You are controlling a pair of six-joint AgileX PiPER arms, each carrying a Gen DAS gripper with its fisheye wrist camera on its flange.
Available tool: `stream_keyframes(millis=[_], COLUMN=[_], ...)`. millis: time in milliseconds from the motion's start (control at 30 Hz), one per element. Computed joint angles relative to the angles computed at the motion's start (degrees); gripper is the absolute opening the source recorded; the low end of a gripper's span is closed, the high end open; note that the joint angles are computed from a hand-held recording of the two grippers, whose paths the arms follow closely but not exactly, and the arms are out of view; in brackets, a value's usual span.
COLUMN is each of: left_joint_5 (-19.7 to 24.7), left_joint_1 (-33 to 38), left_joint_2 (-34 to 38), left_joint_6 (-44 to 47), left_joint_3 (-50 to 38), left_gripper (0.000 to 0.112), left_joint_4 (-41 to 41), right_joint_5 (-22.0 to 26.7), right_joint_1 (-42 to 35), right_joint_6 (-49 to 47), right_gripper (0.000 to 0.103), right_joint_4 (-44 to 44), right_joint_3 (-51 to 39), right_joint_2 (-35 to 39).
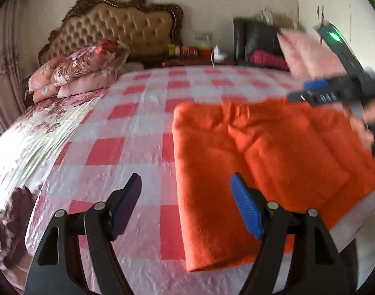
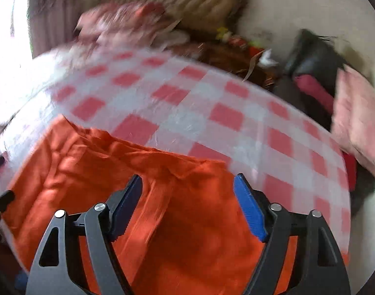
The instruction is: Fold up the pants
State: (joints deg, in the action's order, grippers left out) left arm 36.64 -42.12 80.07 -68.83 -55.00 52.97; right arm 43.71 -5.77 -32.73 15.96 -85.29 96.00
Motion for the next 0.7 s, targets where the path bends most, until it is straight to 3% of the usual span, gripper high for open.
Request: stream_keyframes(millis=[67,133,267,300,367,433,700], left_joint_5=[-1.91,-4.89,-2.33,1.19,3.07,2.52,1.23], left_joint_1=[-1.83,-3.55,-7.89,-9.54,-10.57,-9.4,-6.95], left_joint_2=[-2.53,-3.09,-0.6,0.3,1.85,3.02,4.62], left_joint_6=[-4.4,-1.92,-3.71,-5.69,-4.17,-2.29,0.13], left_joint_3=[2.51,3.16,1.19,0.02,-1.65,-2.35,-2.22], left_gripper=[0.08,0.082,0.081,0.076,0.043,0.036,0.035], left_joint_4=[3.35,1.07,0.29,1.14,-1.22,-3.93,-6.49], right_joint_5=[-0.26,-2.43,-7.7,-8.68,-10.44,-11.44,-12.98], right_joint_1=[-0.52,1.11,6.08,7.51,9.4,9.49,7.21], right_joint_6=[0.38,5.21,19.68,23.74,30.15,32.5,27.94], right_gripper=[0.077,0.077,0.078,0.078,0.079,0.084,0.088], right_joint_4=[2.46,0.82,-7.1,-10.37,-15.6,-17.24,-11.68], right_joint_3=[7.19,14.42,26.69,28.68,31.02,32.62,34.15], right_joint_2=[-5.99,-10.98,-18.25,-18.8,-18.87,-20.02,-20.33])
